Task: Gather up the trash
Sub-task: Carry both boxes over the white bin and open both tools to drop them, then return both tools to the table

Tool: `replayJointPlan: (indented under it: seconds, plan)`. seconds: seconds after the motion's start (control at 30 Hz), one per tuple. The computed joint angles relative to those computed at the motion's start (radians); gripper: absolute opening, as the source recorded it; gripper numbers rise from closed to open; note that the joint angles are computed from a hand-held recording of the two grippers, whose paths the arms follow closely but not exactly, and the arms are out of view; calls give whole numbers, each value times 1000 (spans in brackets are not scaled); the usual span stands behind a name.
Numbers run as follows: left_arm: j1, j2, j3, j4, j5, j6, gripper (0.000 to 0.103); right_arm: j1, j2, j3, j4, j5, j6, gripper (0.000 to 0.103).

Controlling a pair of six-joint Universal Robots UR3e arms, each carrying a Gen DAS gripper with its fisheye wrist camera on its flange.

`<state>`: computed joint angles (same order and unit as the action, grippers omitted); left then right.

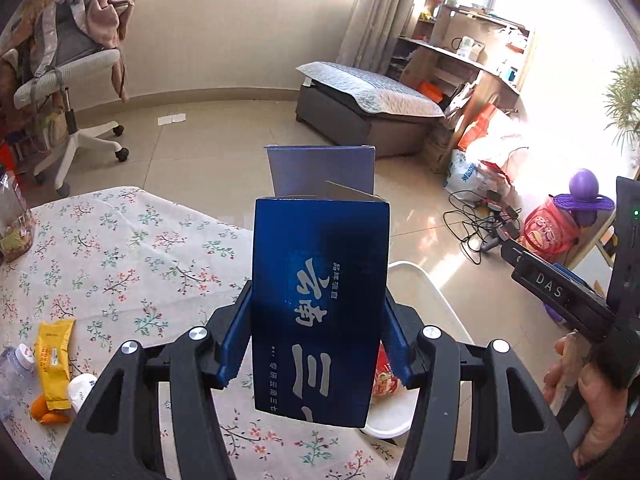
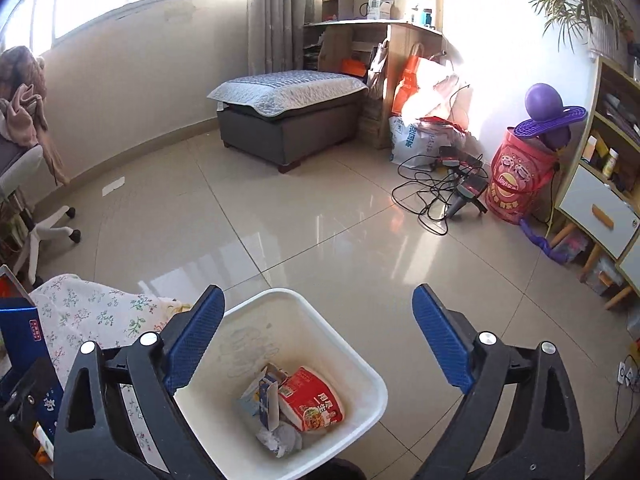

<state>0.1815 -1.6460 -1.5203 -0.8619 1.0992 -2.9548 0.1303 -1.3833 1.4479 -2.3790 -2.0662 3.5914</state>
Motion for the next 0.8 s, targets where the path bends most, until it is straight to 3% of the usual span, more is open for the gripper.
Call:
replayJointPlan:
  seconds: [0.1,0.47,0.57,0.8]
  plan:
    - [-53,-53,67,-26,-11,-29,57,-22,-32,35,4,-43,36,96]
    - [-188,-217,281,-139,-64,-98,58,-128,-159,181,-31,-43,125,96]
    - [-197,-229,305,-163,-63,-103,69,-138,-159,183,-40,-37,122,96]
    - [-164,-153,210,-79,21,-113,79,-70,-115,152,-56,-60,93,96]
